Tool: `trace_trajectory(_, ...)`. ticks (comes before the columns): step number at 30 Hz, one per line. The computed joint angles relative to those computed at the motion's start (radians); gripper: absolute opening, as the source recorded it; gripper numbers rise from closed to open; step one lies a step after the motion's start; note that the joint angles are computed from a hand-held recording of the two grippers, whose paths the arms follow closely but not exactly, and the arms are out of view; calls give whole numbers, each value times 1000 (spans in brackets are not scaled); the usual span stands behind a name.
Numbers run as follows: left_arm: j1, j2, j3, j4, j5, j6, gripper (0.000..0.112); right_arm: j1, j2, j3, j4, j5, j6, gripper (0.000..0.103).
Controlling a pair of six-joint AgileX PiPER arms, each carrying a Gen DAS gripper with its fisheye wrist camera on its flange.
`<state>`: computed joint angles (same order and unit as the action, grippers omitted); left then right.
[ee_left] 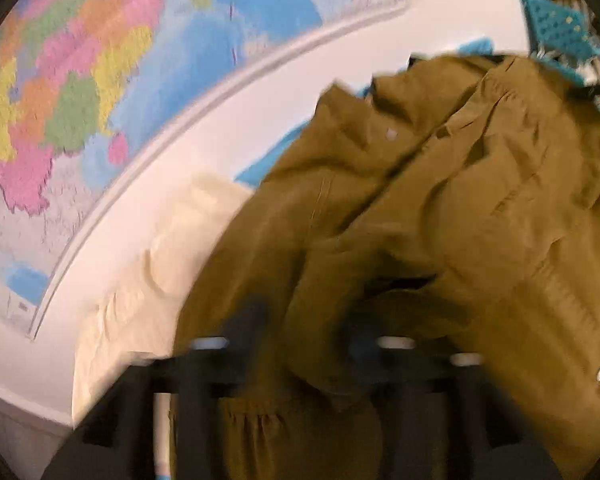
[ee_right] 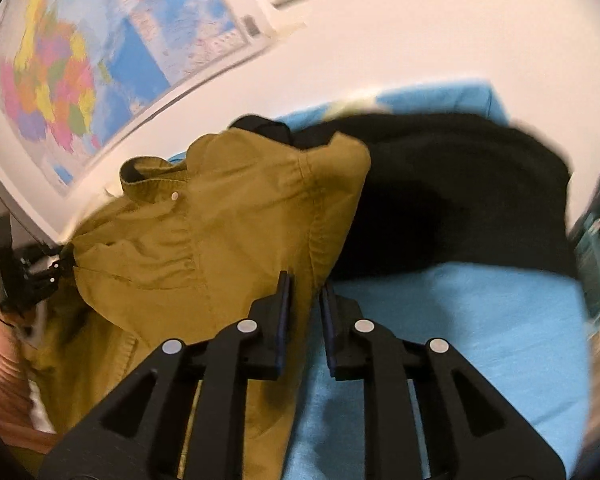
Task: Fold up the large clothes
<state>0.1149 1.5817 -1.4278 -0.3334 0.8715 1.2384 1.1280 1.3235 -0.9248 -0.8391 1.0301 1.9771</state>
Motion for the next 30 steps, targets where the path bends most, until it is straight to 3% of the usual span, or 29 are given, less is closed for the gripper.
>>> trace_trajectory(1, -10, 14, -6, 2, 7, -24, 78, 30, 33, -57, -8, 85, -14, 26)
trace_trajectory(2, 1, 31, -27, -28, 43, -26, 77, 46, 59, -99, -12, 135, -36, 26)
trace_trajectory(4, 32, 52, -61, -72, 98, -12, 77, 70, 106, -176, -41, 174, -79, 26)
trace_trajectory(7, 30, 35, -48, -62, 82, -28, 77, 30, 198, -300, -31, 40, -252, 27)
trace_trajectory(12, -72, 73, -36, 107, -54, -200, 77, -103, 462, -603, 193, -187, -675, 28)
trace_trajectory(16, -13, 89, -129, 19, 71, -168, 79, -187, 676, -861, 436, -233, -975, 28)
trace_trajectory(19, 124, 73, -205, -144, 210, -35, 90, -219, 816, -1037, 521, -160, -1087, 28)
trace_trajectory(25, 339, 79, -255, -207, 286, 152, 93, -270, 788, -919, 553, -211, -1033, 18)
trace_trajectory(28, 397, 122, -275, -154, 287, 171, 94, -269, 760, -892, 541, -214, -1015, 22)
trace_trajectory(30, 426, 173, -317, -105, 328, 150, 94, -258, 747, -900, 531, -228, -1010, 22)
